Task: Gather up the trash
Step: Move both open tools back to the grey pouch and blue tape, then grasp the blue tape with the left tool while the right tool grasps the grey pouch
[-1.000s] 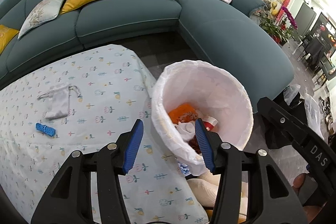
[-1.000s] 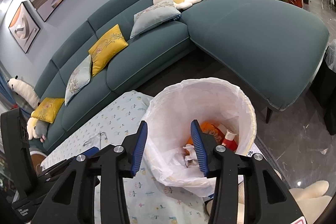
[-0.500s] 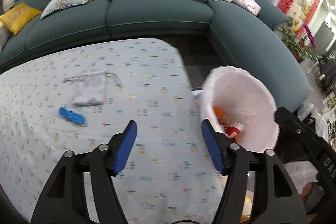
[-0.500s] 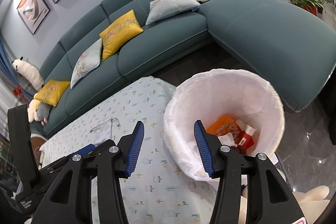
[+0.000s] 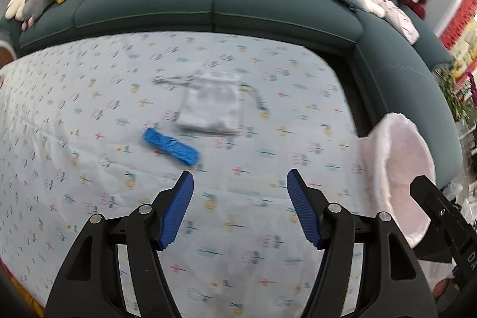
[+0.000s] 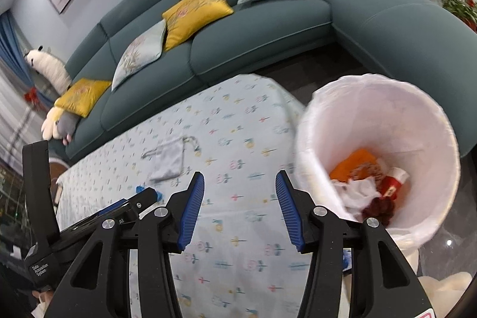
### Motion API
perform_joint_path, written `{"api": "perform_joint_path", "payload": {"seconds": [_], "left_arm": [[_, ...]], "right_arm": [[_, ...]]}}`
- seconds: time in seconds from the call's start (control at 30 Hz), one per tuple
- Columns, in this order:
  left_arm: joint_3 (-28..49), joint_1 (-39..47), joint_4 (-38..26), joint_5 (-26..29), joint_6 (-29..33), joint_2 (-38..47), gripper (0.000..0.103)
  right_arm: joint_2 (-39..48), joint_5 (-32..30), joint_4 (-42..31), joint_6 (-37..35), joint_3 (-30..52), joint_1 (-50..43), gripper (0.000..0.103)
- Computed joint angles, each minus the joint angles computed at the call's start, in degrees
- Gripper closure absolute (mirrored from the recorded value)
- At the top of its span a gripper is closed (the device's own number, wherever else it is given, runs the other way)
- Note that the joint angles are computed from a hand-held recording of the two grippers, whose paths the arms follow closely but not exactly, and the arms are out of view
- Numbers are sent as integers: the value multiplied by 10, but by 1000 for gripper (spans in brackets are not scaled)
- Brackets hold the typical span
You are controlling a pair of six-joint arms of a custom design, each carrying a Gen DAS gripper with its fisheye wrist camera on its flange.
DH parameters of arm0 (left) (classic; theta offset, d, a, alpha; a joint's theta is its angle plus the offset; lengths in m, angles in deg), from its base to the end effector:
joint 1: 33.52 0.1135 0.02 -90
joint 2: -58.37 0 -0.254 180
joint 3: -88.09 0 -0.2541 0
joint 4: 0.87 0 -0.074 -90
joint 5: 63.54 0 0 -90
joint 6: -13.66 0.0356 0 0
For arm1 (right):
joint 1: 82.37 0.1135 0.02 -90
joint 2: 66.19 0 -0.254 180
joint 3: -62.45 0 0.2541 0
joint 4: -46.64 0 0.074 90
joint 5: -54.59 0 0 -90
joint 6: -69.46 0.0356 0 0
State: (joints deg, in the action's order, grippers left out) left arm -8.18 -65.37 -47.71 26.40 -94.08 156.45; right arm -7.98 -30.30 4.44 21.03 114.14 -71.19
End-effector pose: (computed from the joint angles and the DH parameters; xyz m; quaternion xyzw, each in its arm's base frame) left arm 0.3013 -0.1871 0.2060 0.1188 0.9612 -0.1039 0.2261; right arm 0.2075 0.0378 0.2183 0.2602 0.8981 0.1191 0.3340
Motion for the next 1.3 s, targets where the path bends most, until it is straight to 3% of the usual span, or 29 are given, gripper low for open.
{"api": "perform_joint_path", "payload": {"seconds": [0.43, 0.8, 0.9, 0.97, 1.3], "left_arm": [[49, 84, 4, 36, -3, 108, 41], [102, 104, 2, 50, 0, 183, 42], [101, 104, 11, 44, 5, 185, 52], [96, 108, 17, 51, 15, 182, 66], [59, 151, 30, 84, 34, 155, 80]], "right_arm": [[211, -7, 94, -1, 81, 55, 54], [316, -19, 124, -11, 139, 55, 54], [337, -23, 126, -14, 152, 54, 54], [349, -25, 128, -17, 162, 53, 54], [448, -45, 144, -17, 232, 62, 54]]}}
